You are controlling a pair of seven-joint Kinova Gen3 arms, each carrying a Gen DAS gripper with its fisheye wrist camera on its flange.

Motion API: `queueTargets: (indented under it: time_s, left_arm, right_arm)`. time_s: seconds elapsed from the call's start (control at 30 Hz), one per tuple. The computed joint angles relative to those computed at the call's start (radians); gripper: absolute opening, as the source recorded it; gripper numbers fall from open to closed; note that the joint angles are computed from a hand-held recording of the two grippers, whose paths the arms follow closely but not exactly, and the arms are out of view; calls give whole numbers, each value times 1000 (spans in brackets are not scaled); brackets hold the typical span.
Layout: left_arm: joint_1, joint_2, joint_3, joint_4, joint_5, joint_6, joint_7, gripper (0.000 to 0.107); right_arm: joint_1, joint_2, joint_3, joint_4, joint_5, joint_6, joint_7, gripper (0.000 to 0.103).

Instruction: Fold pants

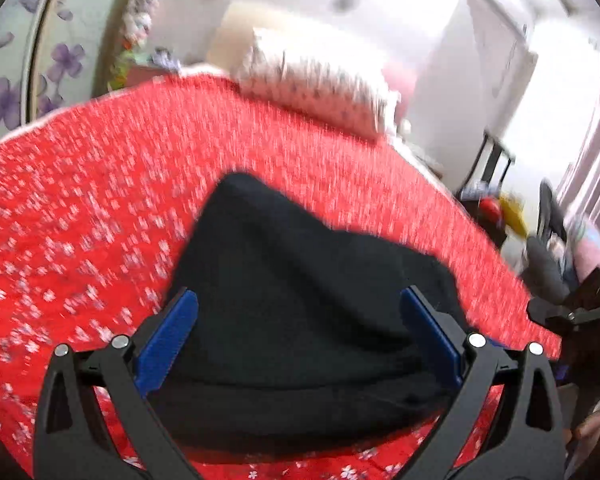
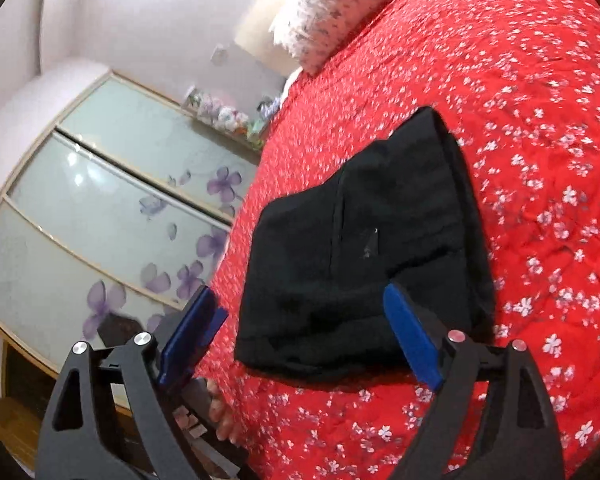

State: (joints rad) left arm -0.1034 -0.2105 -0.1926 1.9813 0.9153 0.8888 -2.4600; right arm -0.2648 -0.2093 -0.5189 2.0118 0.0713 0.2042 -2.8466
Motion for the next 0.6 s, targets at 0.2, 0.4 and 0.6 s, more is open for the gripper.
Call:
queueTargets:
  time_s: [0.2, 0.4, 0.6]
  left_arm:
    - [-18, 64, 71, -51, -158, 52, 76, 101]
    - [-115, 85, 2, -56, 4, 194, 22, 97]
    - [-168, 204, -32, -234, 178, 362, 3, 100]
  right_arm:
    - [-55, 4, 62, 49, -117, -60, 79, 87]
    - [-42, -47, 69, 17, -66, -11, 90, 85]
    - [-95, -3, 209, -46, -101, -92, 230, 94]
